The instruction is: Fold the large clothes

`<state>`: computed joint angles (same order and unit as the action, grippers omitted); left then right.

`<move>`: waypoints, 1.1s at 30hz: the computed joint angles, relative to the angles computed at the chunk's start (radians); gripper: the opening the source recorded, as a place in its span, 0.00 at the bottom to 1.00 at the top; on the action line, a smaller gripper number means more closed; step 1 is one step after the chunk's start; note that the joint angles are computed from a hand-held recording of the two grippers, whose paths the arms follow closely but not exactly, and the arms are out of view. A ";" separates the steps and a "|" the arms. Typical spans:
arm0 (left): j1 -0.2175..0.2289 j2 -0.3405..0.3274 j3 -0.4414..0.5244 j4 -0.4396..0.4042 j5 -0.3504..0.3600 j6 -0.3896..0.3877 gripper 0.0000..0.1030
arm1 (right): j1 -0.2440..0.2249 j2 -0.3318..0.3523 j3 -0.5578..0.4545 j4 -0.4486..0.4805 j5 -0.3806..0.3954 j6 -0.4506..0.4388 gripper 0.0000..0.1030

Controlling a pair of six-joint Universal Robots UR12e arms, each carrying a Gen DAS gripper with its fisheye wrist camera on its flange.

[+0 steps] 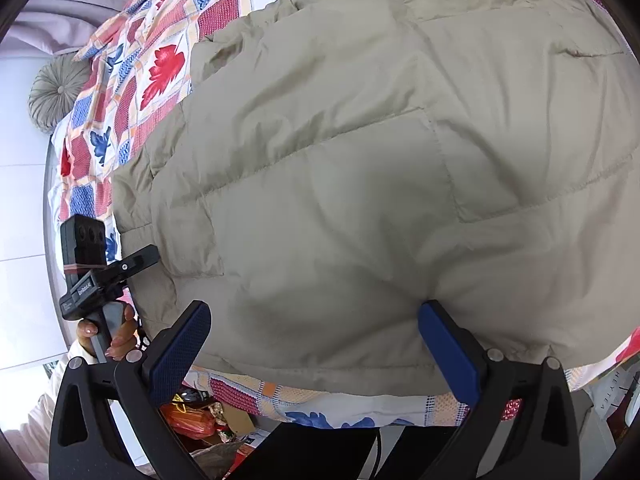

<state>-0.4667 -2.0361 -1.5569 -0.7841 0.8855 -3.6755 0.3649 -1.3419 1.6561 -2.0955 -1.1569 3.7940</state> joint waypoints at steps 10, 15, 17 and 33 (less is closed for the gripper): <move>-0.011 0.000 0.018 -0.004 0.018 -0.024 0.31 | -0.001 0.002 -0.006 -0.012 0.012 0.000 1.00; -0.021 0.016 0.031 -0.003 0.036 -0.065 0.25 | -0.001 -0.028 0.016 -0.132 -0.107 0.029 0.96; -0.027 0.023 0.048 -0.014 0.050 -0.083 0.25 | -0.004 -0.031 0.028 -0.190 -0.137 0.039 0.53; -0.170 -0.124 0.525 -0.293 0.161 -0.097 0.26 | -0.057 0.123 0.089 -0.519 0.053 0.165 0.00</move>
